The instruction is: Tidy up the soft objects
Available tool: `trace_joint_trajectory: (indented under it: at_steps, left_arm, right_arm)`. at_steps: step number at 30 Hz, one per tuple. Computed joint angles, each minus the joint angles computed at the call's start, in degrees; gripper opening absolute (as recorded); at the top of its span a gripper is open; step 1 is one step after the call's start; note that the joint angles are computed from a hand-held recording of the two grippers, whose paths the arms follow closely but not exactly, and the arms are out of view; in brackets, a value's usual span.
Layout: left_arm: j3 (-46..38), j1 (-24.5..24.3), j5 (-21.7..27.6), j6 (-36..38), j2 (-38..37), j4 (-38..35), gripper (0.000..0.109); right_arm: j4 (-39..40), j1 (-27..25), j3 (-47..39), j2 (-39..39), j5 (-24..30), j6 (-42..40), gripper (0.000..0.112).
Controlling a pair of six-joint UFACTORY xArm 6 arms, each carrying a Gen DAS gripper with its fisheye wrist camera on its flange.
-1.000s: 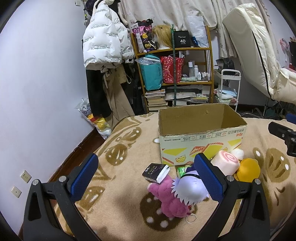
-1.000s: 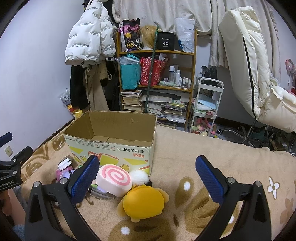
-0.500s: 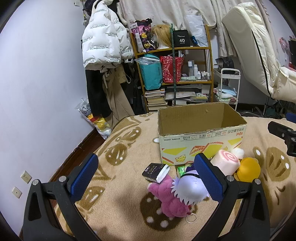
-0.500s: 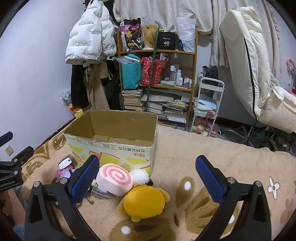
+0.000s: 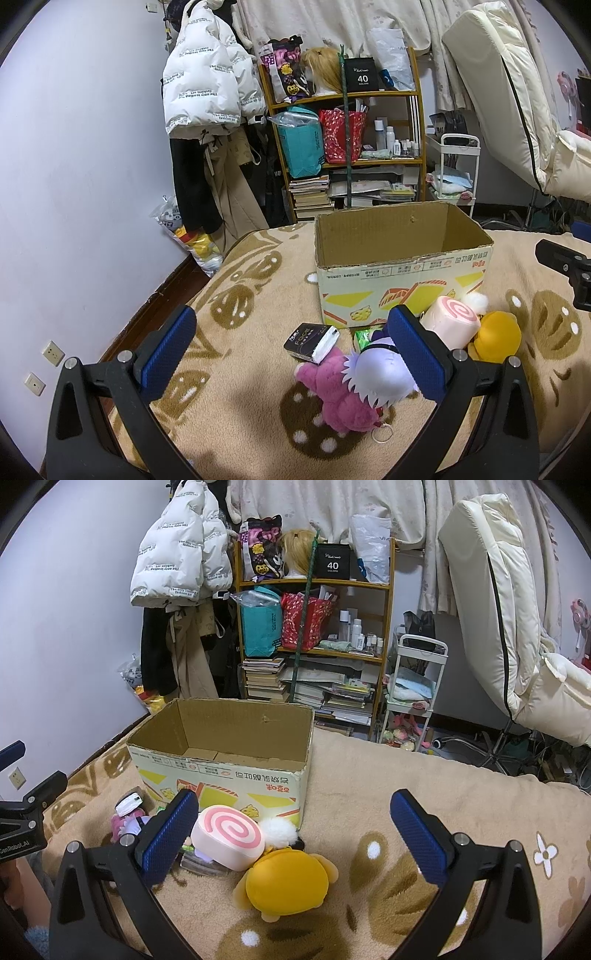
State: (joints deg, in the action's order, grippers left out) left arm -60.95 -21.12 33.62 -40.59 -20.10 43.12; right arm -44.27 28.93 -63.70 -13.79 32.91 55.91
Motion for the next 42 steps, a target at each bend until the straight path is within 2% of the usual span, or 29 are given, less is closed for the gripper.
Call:
trace_joint_trajectory:
  at_steps: [3,5,10,14,17,19,28,30,33,36,42]
  left_arm:
    - [0.21,0.07,0.20,0.27,0.19,-0.09,0.102]
    - [0.30,0.28,0.36,0.92,0.24,-0.64,0.102]
    - [-1.84,0.71,1.33,6.97,2.47,-6.56,0.102]
    - [-4.42,0.62,2.53,9.65,5.00,-9.41,0.102]
    - [-6.63,1.22,2.99,14.12,7.21,-15.47,0.102]
    - [-8.44,1.40,3.84,15.13,8.98,-16.51,0.102]
    - [-16.14,2.65,8.48,19.53,17.13,-20.64,0.102]
    - [-17.98,2.99,9.54,20.53,18.86,-20.77,0.102]
    - [-20.55,3.48,10.70,21.18,21.43,-20.28,0.102]
    - [-23.09,3.84,12.02,22.35,23.94,-19.27,0.102]
    - [-29.37,5.47,17.25,27.47,29.41,-26.47,0.102]
  right_arm:
    - [0.00,-0.04,-0.10,-0.06,-0.05,-0.02,0.103]
    - [0.04,-0.55,0.91,-0.28,-2.06,0.51,0.103]
    - [3.54,-1.61,1.81,0.30,-4.64,-1.80,0.103]
    - [6.39,-1.52,-0.29,1.87,-3.82,-5.74,0.103]
    - [7.20,-1.21,-1.84,3.31,-3.20,-8.08,0.103]
    - [8.50,-1.03,-2.53,4.17,-2.91,-9.59,0.103]
    - [17.57,-1.10,-5.72,8.71,-3.72,-17.72,0.103]
    - [24.35,-1.43,-6.63,10.02,-3.92,-21.76,0.103]
    - [29.43,-1.68,-7.75,11.91,-4.46,-24.29,0.103]
    - [30.04,-1.67,-9.31,13.95,-3.80,-25.55,0.103]
    - [33.28,-1.40,-12.46,17.97,-2.32,-27.93,0.103]
